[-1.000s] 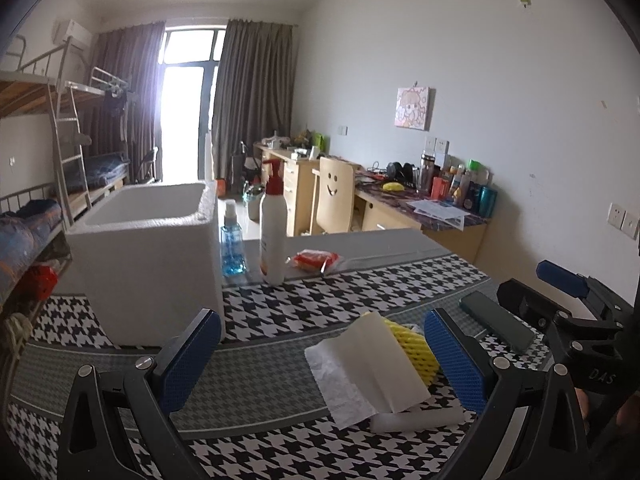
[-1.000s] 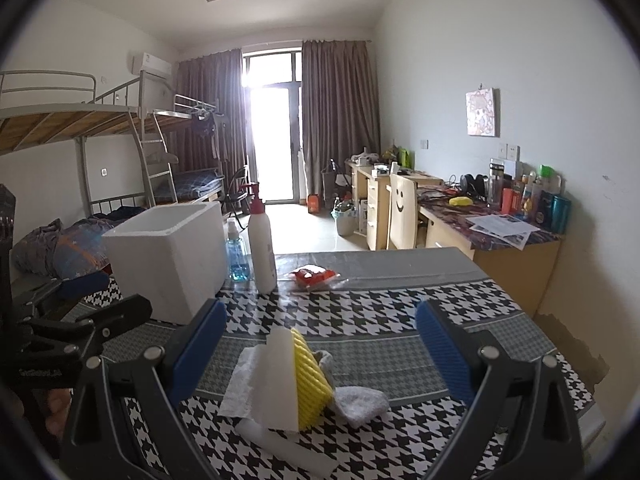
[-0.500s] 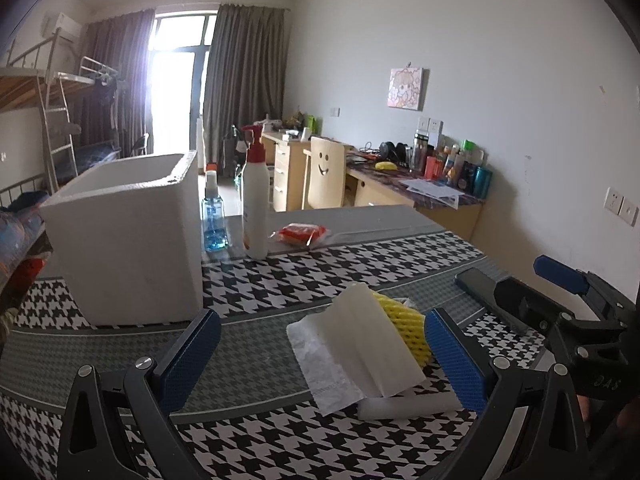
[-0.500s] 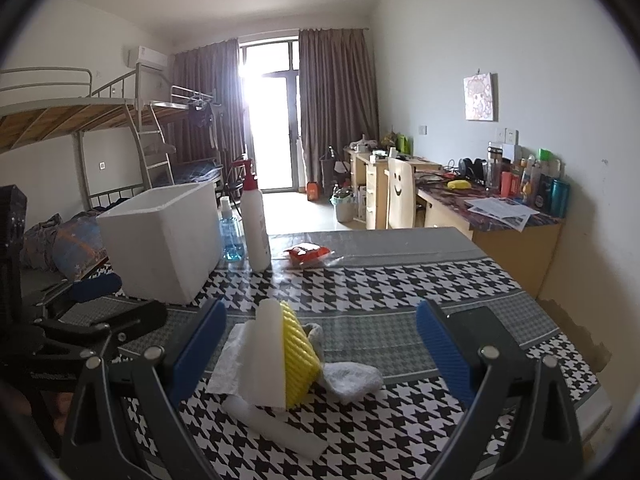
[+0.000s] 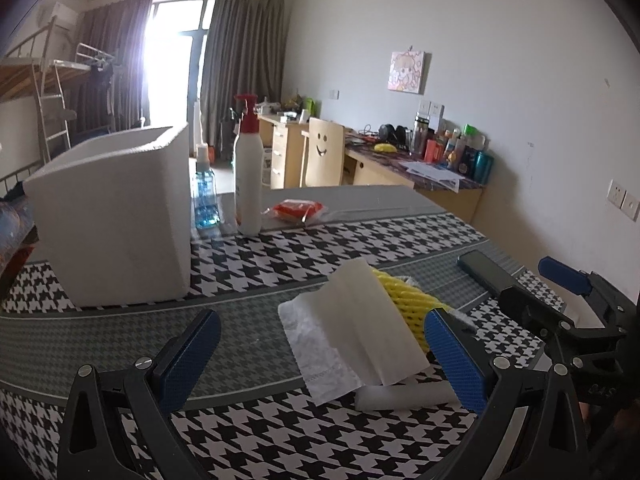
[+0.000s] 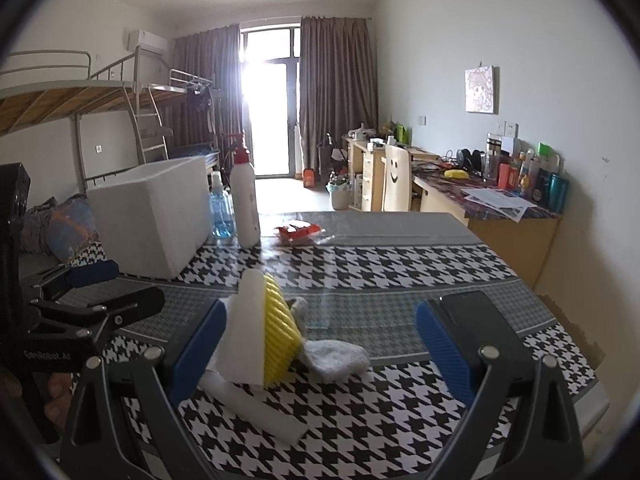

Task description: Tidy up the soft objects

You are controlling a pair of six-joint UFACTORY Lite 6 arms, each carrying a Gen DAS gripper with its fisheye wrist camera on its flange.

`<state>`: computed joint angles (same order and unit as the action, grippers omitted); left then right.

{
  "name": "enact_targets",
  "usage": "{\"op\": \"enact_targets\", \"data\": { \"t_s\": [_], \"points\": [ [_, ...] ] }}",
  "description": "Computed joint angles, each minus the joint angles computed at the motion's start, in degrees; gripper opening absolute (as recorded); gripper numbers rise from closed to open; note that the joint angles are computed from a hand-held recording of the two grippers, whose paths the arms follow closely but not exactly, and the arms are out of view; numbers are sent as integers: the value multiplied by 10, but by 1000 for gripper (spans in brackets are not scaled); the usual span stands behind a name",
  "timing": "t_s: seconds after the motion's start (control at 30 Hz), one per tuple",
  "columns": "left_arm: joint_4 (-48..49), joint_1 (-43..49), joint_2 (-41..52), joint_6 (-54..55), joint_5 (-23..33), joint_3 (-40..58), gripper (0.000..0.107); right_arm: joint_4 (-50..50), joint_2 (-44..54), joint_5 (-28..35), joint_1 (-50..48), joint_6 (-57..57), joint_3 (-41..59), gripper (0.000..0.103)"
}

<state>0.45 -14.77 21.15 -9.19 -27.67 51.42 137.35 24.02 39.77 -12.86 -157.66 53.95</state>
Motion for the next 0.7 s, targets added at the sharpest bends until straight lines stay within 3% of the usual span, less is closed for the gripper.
{"op": "enact_targets", "data": {
  "t_s": [0.7],
  "points": [
    [65,-5,92,-79,63,90,100,-26,86,-32,-10,29,74,98]
  ]
}}
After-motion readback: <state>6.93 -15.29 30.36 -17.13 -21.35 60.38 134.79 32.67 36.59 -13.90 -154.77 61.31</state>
